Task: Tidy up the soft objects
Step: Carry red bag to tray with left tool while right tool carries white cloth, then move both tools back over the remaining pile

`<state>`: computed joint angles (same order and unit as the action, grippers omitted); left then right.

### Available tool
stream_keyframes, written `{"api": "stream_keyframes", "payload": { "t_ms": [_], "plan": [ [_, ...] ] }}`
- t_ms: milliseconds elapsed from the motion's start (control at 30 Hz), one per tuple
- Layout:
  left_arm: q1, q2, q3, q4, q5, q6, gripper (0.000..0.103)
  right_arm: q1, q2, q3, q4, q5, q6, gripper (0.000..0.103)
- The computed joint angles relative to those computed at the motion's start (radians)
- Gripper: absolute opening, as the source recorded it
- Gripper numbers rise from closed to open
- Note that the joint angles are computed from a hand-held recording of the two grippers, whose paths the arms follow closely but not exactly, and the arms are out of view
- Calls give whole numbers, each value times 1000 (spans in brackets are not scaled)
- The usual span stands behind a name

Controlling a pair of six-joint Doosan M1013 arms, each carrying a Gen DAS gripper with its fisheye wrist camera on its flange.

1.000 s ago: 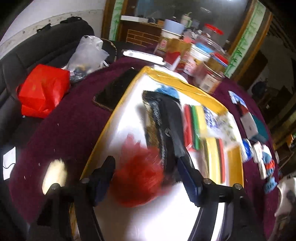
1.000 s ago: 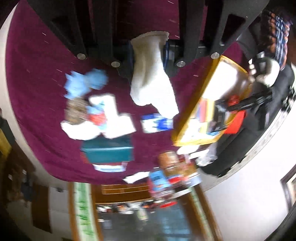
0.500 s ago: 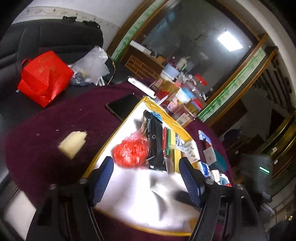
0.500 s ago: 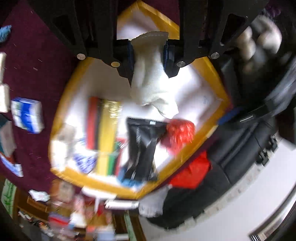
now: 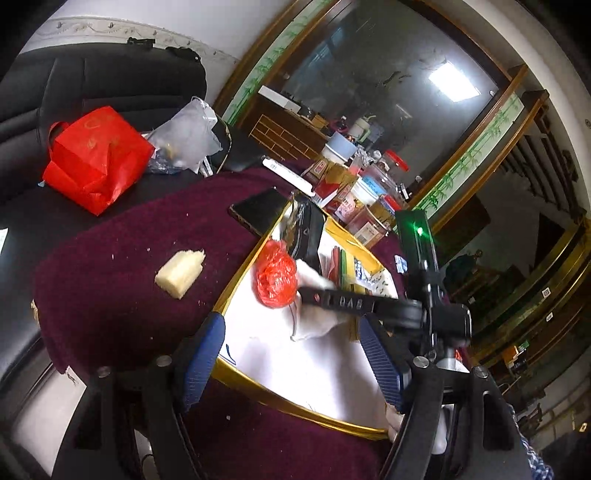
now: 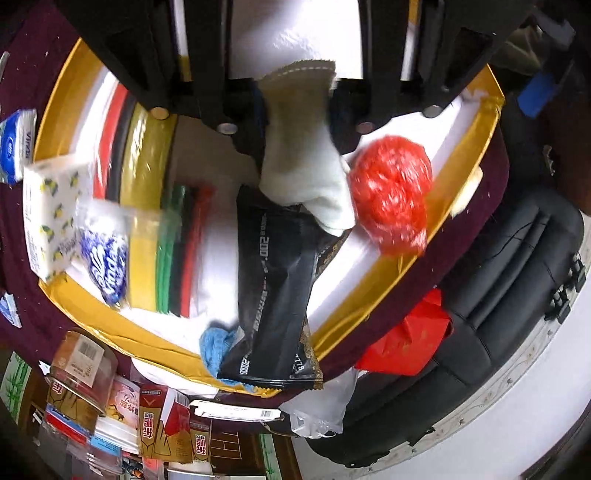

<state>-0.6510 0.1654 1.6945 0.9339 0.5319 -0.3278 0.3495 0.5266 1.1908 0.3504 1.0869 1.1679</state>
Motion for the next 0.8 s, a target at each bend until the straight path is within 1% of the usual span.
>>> {"api": "stream_keyframes", "payload": {
  "t_ms": [33,67,133,200,233,267,333,400,433,467,533,567,600,633,667,733,767,800],
  "plan": [
    [0,-1,1,-9,-4,7,78,-3,1,-1,9,2,1,58],
    [-1,-2,1,-16,-7,12,78,-8,-3,3,16,2,9,61],
    [-3,-1,-1,-27,-6,23,78,-26,-17,17,66,1,-10,61],
    [-5,-1,-5,-37,-3,35,79,-50,-44,44,107,-14,-45,64],
    [-8,0,-6,-36,-2,38,79,-65,-66,65,130,-31,-70,68],
    [-10,2,-11,-43,1,48,80,-84,-88,87,155,-50,-95,69],
    [-12,6,-19,-66,-11,74,80,-127,-133,133,210,-95,-146,70],
    [-17,14,-34,-95,-27,121,80,-177,-188,193,256,-184,-201,70],
    [-22,20,-46,-107,-37,156,80,-202,-219,228,274,-249,-228,76],
    [-28,24,-53,-109,-41,175,80,-229,-255,270,290,-333,-254,88],
    [-40,43,-85,-144,-53,256,80,-278,-306,332,326,-470,-285,103],
    [-45,57,-105,-179,-58,310,82,-310,-324,357,358,-529,-295,103],
    [-48,72,-128,-233,-66,379,83,-333,-328,362,341,-553,-256,103],
    [-51,88,-150,-295,-71,450,85,-366,-318,348,276,-540,-164,103],
    [-51,104,-173,-373,-79,534,86,-387,-307,332,232,-512,-93,103],
    [-48,140,-222,-582,-102,751,87,-444,-282,312,248,-454,-28,103],
    [-49,159,-248,-673,-98,846,87,-467,-270,309,248,-446,5,103],
    [-52,185,-284,-763,-78,950,87,-482,-262,308,241,-444,29,103]
  ]
}}
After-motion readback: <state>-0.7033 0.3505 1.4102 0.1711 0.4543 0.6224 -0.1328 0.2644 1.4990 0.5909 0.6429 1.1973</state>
